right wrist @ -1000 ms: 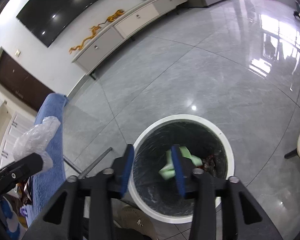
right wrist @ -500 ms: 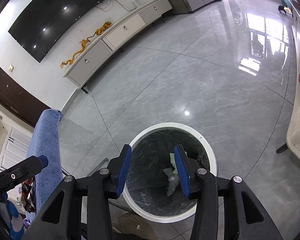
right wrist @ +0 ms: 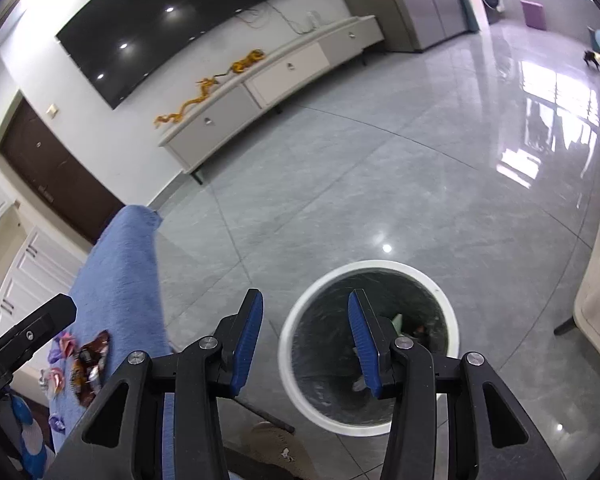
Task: Collect trash
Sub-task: 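Move both open tools back over the wrappers on the rug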
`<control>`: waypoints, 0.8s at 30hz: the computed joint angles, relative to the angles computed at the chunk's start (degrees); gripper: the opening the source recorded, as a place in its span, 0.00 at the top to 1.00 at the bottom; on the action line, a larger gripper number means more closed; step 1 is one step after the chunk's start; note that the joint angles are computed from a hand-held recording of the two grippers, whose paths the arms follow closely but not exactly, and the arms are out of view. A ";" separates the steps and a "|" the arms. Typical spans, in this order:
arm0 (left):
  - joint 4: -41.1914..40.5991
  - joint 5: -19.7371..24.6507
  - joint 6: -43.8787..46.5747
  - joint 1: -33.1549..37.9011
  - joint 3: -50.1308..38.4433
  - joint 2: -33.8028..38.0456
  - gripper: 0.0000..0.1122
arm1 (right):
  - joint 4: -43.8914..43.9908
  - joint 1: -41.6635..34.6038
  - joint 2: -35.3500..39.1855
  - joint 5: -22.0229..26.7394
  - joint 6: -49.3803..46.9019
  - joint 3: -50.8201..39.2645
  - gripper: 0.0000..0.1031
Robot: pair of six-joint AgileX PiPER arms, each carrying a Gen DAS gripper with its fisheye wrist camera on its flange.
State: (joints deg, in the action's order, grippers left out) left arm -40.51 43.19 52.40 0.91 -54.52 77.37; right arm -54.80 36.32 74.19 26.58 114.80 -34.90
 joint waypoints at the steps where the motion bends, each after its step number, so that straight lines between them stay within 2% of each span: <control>1: -1.07 0.45 1.62 2.03 0.40 -0.52 0.49 | 0.46 0.98 0.11 0.92 -0.60 -0.96 0.57; 3: -3.34 0.27 5.87 6.90 2.06 -2.49 0.48 | 1.31 3.31 0.79 2.71 -1.99 -3.43 0.57; 5: -5.12 0.23 9.31 10.18 3.17 -3.76 0.41 | 1.94 5.04 1.76 3.96 -3.32 -5.49 0.56; 7: -7.34 1.43 13.02 15.19 3.77 -4.41 0.36 | 3.06 7.09 3.32 5.46 -5.38 -8.23 0.56; 10: -10.57 4.31 18.12 22.70 4.17 -3.94 0.36 | 5.28 9.66 5.96 7.33 -8.95 -12.67 0.56; 17: -16.21 8.79 26.30 38.13 1.68 0.32 0.36 | 8.88 15.67 12.00 14.55 -18.04 -25.74 0.56; 21: -18.73 8.87 30.25 46.98 -1.47 5.26 0.36 | 11.22 18.25 17.67 17.11 -25.50 -36.12 0.55; 24: -20.88 6.72 33.18 52.68 -3.39 8.95 0.36 | 14.97 19.11 23.85 17.32 -33.25 -45.75 0.54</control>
State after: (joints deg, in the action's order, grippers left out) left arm -61.39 49.91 85.58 53.59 -57.90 86.32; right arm -39.83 55.43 98.04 43.90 81.56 -80.65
